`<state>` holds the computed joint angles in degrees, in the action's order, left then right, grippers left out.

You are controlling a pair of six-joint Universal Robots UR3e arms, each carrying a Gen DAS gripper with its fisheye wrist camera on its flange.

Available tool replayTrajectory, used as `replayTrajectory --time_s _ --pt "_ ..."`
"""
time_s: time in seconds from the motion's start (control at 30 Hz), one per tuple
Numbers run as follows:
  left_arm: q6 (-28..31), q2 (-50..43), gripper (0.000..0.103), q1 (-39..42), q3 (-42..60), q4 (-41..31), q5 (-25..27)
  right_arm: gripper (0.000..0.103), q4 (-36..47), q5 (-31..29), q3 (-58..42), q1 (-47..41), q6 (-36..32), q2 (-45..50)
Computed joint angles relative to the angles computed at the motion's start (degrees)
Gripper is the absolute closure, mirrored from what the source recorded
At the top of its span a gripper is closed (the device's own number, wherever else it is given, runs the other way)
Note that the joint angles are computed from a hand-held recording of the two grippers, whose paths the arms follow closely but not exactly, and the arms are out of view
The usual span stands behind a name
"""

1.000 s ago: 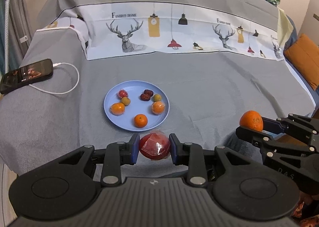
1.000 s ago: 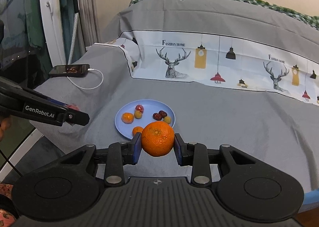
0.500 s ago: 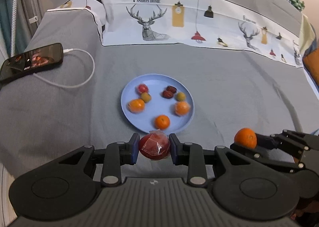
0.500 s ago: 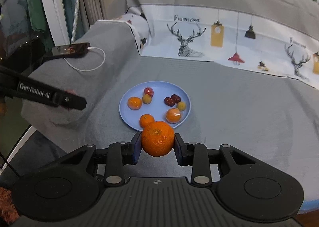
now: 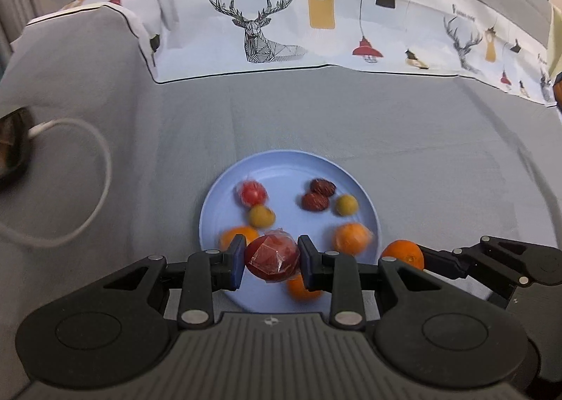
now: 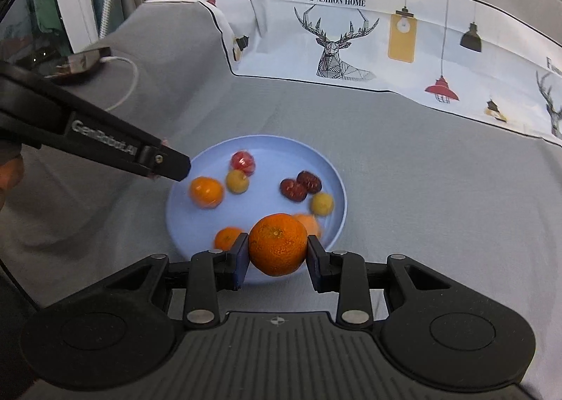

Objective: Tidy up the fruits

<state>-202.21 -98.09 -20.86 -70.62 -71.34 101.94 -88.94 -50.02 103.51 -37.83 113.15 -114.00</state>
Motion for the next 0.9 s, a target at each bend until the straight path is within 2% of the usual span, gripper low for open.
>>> replayTrajectory --time_s 0.1,0.27,0.33,0.37,0.4,0.43,0.47,0.53,0.6,0.73,0.83,0.9 --pt "1.71 -3.18 0.068 1.76 0.58 2.27 -0.37 0.068 -11.90 -1.52 1.69 5.70 6.31 5.80" --pt "4.12 -7.48 0.067 3.70 1.99 4.52 -1.29 0.067 -25.83 -3.94 3.96 11.51 11.18 12.21" --pt "4.46 -8.33 0.039 3.47 1.53 7.21 -0.29 0.064 -32.75 -2.71 7.12 12.14 11.88 13.22" --pt "3.81 -8.99 0.008 3.30 2.89 6.43 0.25 0.059 -35.18 -2.50 8.10 12.48 11.51 13.81" --pt "2.66 -9.08 0.001 2.91 3.72 5.94 1.37 0.041 -36.41 -3.45 8.01 13.21 11.29 14.38" --pt "1.44 -8.22 0.000 2.35 3.08 6.87 2.80 0.023 -37.20 -4.44 7.96 13.61 11.61 14.17" --pt "1.04 -7.23 0.000 2.09 2.56 7.17 3.18 0.017 -37.43 -4.54 8.44 13.22 12.01 12.89" --pt "0.56 -6.04 0.000 1.62 3.82 3.93 3.36 0.012 -32.95 -2.77 8.66 10.80 9.49 9.10" --pt "-1.56 -4.61 0.000 0.59 4.69 0.25 4.68 0.007 -23.76 -2.07 7.00 7.63 5.25 4.88" --pt "-7.24 -0.09 0.000 -2.31 5.00 -7.04 6.51 0.004 1.45 -0.90 1.16 -1.92 -3.97 -3.81" --pt "-12.14 2.99 0.000 -6.67 4.93 -12.30 10.53 0.003 19.44 -0.01 -3.46 -11.02 -11.78 -9.84" --pt "-14.59 4.40 0.000 -9.76 5.21 -15.75 12.85 0.002 32.21 0.89 -6.65 -19.21 -19.90 -14.08"
